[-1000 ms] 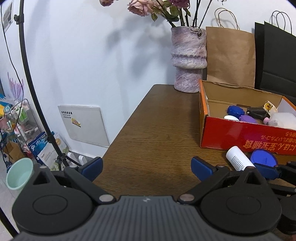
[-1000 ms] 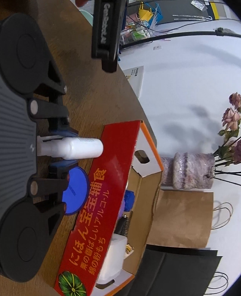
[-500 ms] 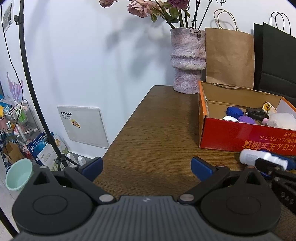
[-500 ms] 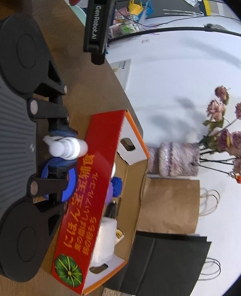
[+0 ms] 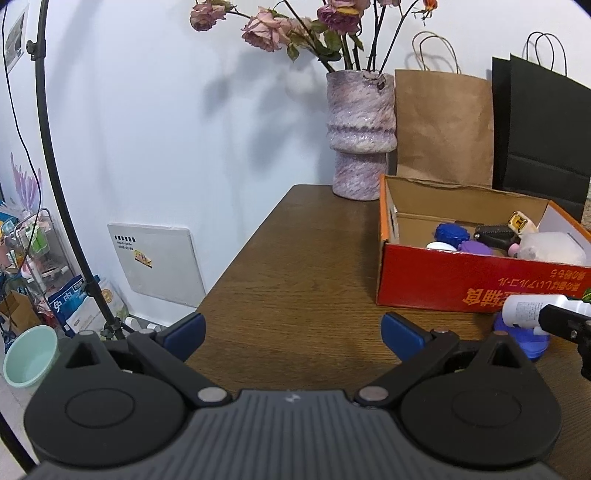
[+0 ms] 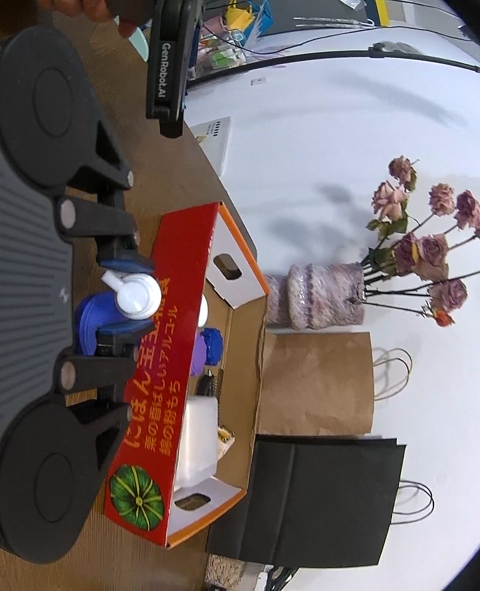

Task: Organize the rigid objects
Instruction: 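Grasp the large blue lid with the left tool while the right tool holds the spray bottle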

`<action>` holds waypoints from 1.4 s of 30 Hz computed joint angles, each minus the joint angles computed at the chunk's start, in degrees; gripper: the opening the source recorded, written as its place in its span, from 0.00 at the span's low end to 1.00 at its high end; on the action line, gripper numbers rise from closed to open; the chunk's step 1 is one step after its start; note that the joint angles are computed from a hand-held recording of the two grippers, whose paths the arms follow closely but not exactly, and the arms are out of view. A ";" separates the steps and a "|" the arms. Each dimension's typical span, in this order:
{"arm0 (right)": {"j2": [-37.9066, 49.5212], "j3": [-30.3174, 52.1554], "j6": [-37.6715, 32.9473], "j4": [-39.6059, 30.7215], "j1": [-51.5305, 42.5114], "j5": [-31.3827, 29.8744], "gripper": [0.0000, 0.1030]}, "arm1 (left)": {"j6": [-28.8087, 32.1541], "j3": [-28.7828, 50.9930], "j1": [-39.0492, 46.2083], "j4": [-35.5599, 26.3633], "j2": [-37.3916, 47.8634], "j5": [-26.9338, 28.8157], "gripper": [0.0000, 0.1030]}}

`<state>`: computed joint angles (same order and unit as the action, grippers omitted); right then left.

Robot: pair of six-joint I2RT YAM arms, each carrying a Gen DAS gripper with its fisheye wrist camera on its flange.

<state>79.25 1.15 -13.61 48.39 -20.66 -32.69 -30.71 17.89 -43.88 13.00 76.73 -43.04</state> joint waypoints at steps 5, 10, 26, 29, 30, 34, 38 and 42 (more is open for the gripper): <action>-0.49 0.39 -2.00 -1.65 -6.02 -4.49 0.25 | -1.89 1.37 -2.91 -0.46 1.77 -1.41 1.00; -0.56 1.78 -4.36 -4.46 -12.00 -8.89 0.25 | -3.85 3.81 -6.06 -1.12 5.10 -2.07 1.00; 6.27 10.91 -14.53 -13.93 -28.39 -20.72 0.25 | -9.54 16.57 -12.27 -4.42 20.55 -1.77 1.00; 8.27 13.23 -16.42 -15.73 -30.72 -22.31 0.25 | -10.26 19.13 -13.00 -4.88 23.11 -1.05 1.00; 8.85 13.91 -16.90 -16.17 -31.34 -22.67 0.25 | -10.47 20.06 -13.36 -5.16 24.01 -1.02 1.00; 11.19 16.69 -19.16 -18.16 -33.97 -24.11 0.25 | -9.39 23.12 -14.84 -4.29 27.64 -0.62 1.00; 13.22 19.30 -21.19 -19.96 -36.15 -25.51 0.25 | -9.06 27.42 -15.72 -5.72 31.47 -0.76 1.00; 15.16 21.66 -22.17 -21.36 -37.35 -25.90 0.25 | -8.74 31.51 -15.75 -7.44 34.74 -0.46 1.00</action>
